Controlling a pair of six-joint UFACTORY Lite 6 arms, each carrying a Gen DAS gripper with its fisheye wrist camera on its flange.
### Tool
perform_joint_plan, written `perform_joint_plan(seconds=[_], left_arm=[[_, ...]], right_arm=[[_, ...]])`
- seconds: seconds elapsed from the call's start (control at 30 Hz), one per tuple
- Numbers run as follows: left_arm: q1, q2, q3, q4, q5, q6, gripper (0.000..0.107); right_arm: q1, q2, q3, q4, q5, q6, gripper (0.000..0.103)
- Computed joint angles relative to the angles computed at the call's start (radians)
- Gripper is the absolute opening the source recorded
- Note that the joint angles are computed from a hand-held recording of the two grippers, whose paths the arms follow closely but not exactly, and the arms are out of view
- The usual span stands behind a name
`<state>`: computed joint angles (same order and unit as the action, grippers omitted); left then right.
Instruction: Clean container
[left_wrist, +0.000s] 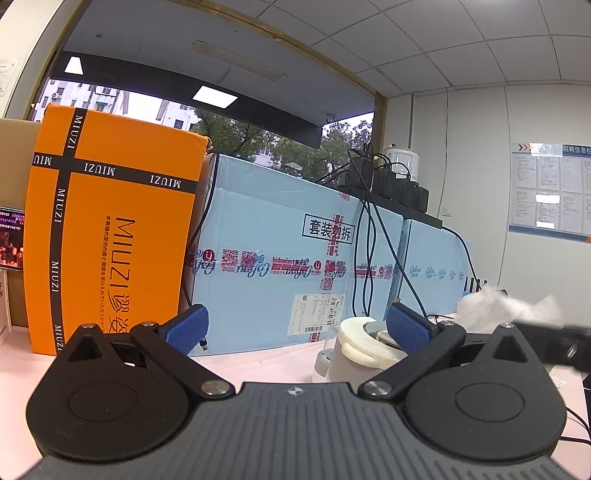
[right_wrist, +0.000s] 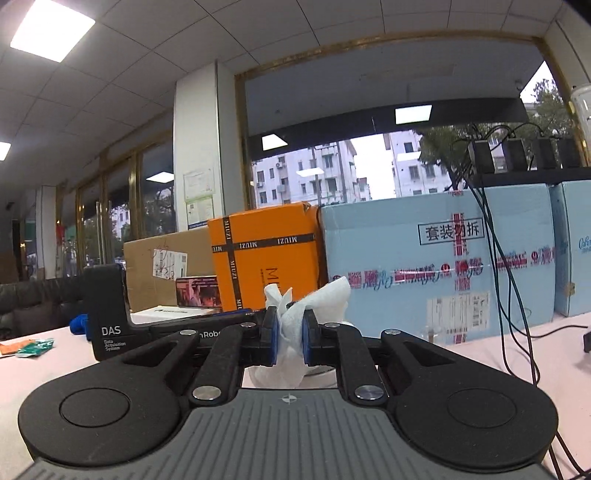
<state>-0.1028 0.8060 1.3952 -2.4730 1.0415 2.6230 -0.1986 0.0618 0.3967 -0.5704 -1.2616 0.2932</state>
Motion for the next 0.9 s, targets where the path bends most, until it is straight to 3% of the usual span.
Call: perform_joint_plan(seconds=[0.23, 0.7, 0.9], left_arm=[[-0.006, -0.007, -0.011, -0.024, -0.003, 0.02, 0.103], [-0.007, -0.006, -0.012, -0.033, -0.005, 0.023, 0.103], [-0.009, -0.007, -0.015, -0.036, -0.003, 0.026, 0.103]], right_arm=[[0.069, 0.143, 0.054, 0.114, -0.022, -0.068, 0.012], [0.138, 0.179, 0.02, 0.219, 0.008, -0.151, 0.012], [0.146, 0.197, 0.045, 0.216, 0.098, -0.135, 0.012]])
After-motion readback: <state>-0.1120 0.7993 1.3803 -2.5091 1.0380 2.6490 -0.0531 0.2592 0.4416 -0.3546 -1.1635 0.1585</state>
